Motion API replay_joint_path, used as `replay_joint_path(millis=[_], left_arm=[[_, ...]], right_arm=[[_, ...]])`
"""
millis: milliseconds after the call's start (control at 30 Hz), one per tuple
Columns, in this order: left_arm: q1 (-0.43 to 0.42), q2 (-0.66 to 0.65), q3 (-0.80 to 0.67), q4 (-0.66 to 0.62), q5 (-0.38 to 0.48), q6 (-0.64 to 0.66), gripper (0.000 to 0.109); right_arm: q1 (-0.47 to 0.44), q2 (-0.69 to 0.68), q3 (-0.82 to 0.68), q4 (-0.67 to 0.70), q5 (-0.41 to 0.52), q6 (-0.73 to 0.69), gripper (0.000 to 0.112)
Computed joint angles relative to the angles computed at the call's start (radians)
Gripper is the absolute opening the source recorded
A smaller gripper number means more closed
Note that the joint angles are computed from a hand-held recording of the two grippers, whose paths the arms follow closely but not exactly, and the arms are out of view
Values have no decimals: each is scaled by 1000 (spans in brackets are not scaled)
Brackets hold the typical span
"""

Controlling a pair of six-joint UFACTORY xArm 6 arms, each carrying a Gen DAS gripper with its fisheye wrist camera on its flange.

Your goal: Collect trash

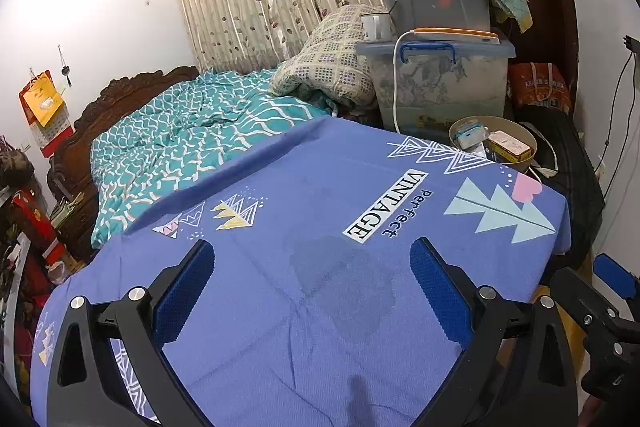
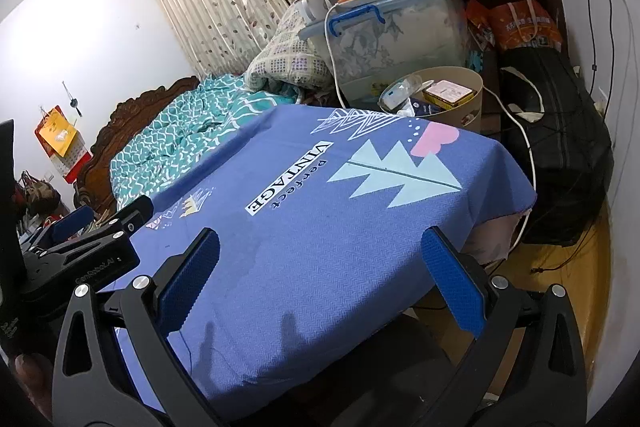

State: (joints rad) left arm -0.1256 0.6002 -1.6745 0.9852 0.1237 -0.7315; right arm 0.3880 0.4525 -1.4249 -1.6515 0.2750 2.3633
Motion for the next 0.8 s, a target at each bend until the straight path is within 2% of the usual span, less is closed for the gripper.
replay_joint_path(millis=[567,800], left_arm=[[3,-3,-5,29,15,-32,95],[5,-6,-8,84,19,-77,95]], right_arm=[[-1,-9,2,-12,9,7,100],[-5,-10,1,-22,-1,6,100]])
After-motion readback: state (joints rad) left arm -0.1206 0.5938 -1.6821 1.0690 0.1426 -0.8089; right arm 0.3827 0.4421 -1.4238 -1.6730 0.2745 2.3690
